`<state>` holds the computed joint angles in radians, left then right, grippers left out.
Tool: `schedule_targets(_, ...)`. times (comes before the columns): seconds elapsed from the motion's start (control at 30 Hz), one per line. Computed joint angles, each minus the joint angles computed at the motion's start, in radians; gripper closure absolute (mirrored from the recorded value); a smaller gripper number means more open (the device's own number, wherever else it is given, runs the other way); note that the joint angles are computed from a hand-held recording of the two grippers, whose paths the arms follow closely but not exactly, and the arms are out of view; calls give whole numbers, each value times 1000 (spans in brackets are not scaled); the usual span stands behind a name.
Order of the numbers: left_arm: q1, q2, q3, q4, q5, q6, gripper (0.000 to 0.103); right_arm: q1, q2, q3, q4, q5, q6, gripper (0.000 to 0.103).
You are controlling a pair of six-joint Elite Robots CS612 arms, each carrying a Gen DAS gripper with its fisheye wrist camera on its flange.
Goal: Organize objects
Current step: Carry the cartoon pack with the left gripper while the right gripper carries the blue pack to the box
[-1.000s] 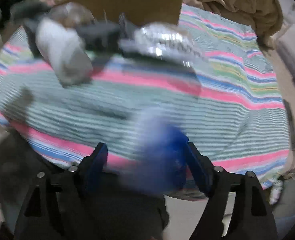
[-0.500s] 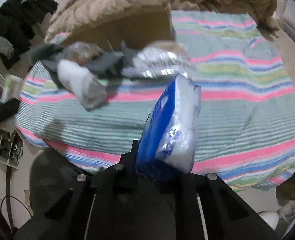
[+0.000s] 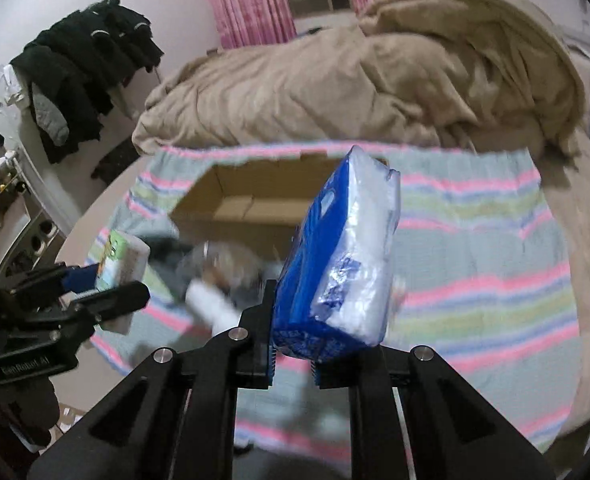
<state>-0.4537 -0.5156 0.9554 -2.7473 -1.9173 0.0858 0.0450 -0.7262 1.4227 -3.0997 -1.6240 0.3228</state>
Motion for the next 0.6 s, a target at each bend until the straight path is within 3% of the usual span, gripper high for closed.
schedule_targets(0.23,-3,111,-225,109,-26,-24,56,-21,57,-116,32,17,-42,89)
schedule_targets(0.6,-14,399,-771,423,-7,-61,56,-52,148,-258,129,72,-70,88)
